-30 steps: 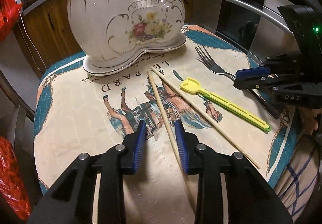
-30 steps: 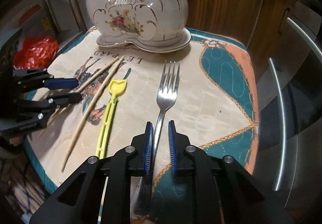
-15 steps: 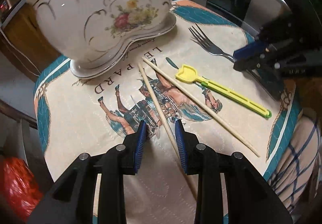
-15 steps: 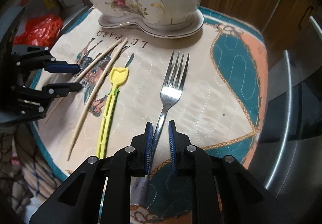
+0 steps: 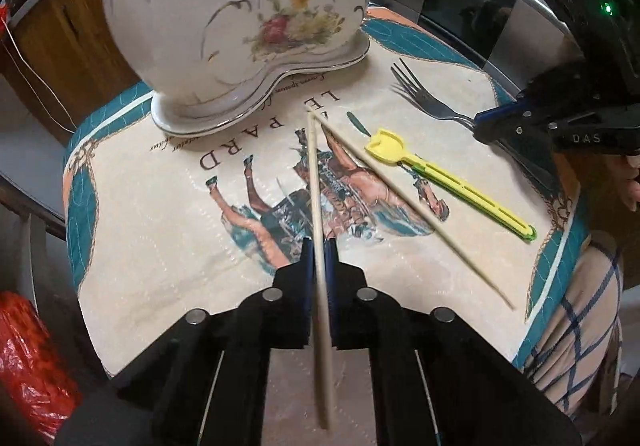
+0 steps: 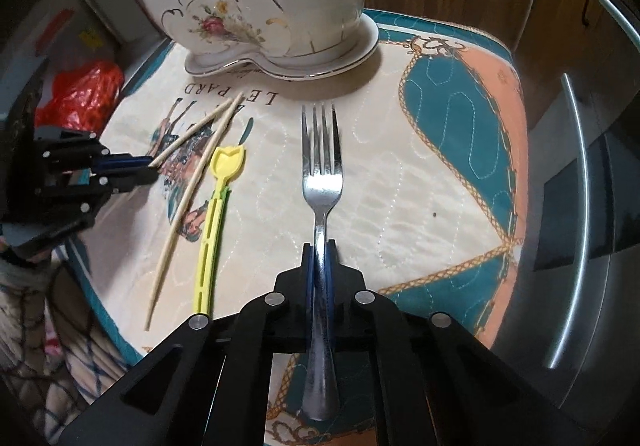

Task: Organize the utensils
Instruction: 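Grasp another chopstick with the left tool while the right tool grasps the silver fork, then put the chopstick in the tall holder while the right tool drops the silver fork in the small holder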

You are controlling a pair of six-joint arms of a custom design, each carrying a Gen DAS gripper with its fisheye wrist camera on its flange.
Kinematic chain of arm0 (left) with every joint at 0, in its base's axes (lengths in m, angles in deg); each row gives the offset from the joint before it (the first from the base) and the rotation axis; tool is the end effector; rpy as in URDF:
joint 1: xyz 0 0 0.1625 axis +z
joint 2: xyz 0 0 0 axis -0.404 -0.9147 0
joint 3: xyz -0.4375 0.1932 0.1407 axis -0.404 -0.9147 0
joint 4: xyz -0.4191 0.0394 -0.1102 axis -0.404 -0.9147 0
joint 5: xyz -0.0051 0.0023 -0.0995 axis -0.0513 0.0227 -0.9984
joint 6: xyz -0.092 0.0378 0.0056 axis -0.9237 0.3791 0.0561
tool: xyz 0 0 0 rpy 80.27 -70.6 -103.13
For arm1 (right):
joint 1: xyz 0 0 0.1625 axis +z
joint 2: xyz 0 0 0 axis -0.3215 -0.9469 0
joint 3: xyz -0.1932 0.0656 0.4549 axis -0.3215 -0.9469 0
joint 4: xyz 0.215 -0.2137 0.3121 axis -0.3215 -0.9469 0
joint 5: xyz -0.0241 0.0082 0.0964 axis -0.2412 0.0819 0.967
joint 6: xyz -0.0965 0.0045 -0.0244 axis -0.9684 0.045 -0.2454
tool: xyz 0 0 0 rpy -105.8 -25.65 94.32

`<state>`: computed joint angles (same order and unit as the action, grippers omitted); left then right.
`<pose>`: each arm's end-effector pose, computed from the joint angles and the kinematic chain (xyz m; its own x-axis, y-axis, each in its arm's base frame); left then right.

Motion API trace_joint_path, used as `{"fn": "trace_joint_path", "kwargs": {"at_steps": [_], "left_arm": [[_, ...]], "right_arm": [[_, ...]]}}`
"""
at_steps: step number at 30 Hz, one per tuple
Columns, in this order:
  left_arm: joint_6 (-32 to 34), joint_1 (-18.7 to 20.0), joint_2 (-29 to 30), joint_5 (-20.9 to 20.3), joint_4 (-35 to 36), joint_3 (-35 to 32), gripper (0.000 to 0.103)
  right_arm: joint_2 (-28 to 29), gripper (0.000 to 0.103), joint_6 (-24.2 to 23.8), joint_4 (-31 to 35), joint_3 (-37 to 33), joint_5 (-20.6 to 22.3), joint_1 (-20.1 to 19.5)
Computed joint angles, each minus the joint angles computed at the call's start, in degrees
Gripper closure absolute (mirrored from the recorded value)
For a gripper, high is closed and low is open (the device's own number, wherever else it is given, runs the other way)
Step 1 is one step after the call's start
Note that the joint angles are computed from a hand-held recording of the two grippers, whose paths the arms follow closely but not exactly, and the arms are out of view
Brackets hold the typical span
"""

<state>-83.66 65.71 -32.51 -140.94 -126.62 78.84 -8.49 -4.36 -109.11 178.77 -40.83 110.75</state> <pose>-0.3275 -0.5542 0.0836 -0.6291 0.4748 -0.6155 0.6164 0.7871 -0.0229 0.1107 -0.5709 0.3177 -0.7247 -0.4959 0.4783 -0.5473 0.8361 0.0376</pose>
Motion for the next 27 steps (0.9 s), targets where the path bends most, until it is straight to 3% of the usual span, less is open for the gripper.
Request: {"fn": "trace_joint_path", "kwargs": {"at_steps": [7,16,27], "left_arm": [[-0.19,-1.99,-0.84,3.57,-1.59,2.75,0.099],[2.24,-4.56,-5.44,7.23,-11.86,8.18,0.099],[4.42,-5.06,-7.45,7.75,-25.93,9.95,0.099]], "right_arm": [[-0.68,0.097,-2.43,-1.26,0.75,-0.87,0.62],[-3.94,0.097,-3.35,-4.96,2.39,8.15,-0.05],[-6.52,0.097,-1.73,-10.15,4.04,18.01,-0.82]]}}
